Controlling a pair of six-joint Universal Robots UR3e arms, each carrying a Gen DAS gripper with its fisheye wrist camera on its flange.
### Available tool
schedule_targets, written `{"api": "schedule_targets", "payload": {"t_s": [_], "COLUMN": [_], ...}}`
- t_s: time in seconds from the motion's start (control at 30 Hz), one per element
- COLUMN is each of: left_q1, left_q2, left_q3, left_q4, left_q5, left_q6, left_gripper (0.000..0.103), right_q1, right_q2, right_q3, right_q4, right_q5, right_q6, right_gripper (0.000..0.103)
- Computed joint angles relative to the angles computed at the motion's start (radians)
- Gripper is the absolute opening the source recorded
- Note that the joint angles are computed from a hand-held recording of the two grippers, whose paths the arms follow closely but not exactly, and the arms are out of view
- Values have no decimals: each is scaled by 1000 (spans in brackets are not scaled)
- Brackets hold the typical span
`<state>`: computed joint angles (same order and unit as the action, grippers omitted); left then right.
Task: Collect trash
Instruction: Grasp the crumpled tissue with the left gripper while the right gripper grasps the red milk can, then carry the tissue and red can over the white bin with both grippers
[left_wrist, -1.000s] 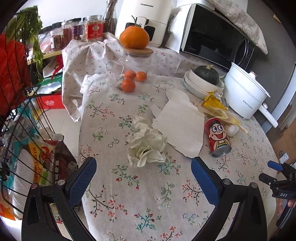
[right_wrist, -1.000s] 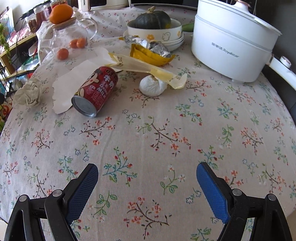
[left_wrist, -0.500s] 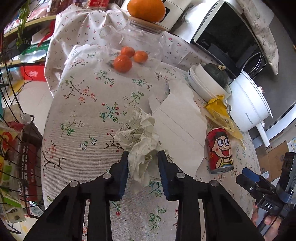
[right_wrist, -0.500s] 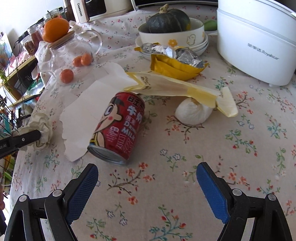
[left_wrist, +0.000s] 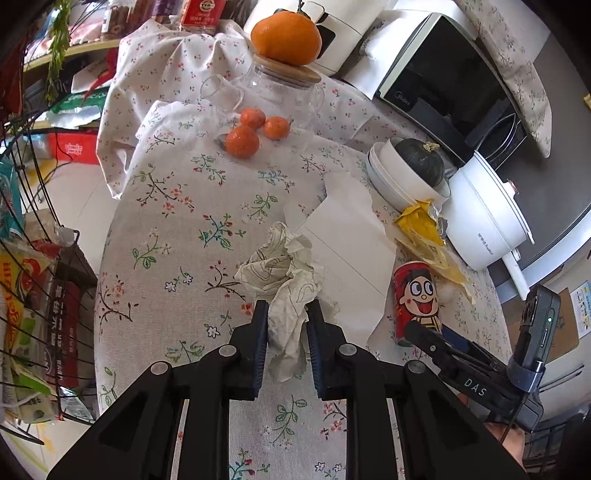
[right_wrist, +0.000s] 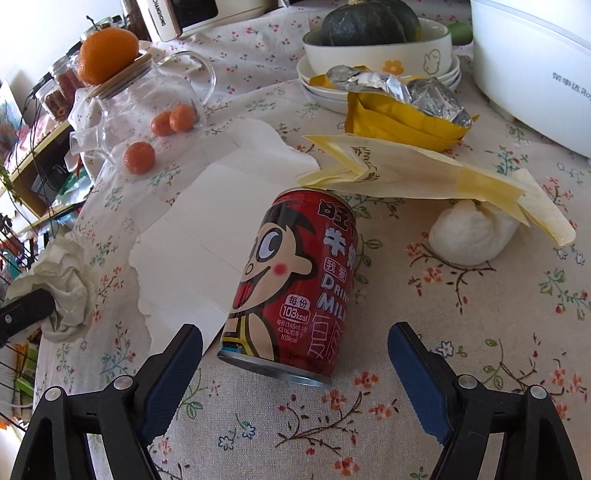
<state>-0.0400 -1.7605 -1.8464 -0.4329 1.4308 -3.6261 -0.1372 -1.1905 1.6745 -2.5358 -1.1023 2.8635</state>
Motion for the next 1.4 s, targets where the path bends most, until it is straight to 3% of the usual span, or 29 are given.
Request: {"api": "schedule_targets", "payload": {"t_s": [0.13,0.33,0.53,0.77,0.97,1.4], "left_q1": [-18,-42,-63,-122,-217,-468], "left_q2": [33,97,201,354,452,283], "left_q3": [-13,-46,-104,-165,-180,29], "left_q4": [-13,-25,-55,-137,-238,-280], "left_q5": [-6,0,11,26,68,166], "left_q6": [-6,-16,-25,-37,-55,-78], "left_gripper": [21,21,21,21,21,21], "right_q1": [-6,-34,-85,-195,-302,-780], "right_q2": [5,-70,-241,-450,-625,-824], "right_q3": [-9,51,125,160,223,137], "right_q4": [36,64,188,468,650,1111], "right_q5": [27,67,93,108,48,136], "right_q6": [-37,-62,-176,-341,-526,-938], "right_gripper": [60,59,58,56,56,56]}}
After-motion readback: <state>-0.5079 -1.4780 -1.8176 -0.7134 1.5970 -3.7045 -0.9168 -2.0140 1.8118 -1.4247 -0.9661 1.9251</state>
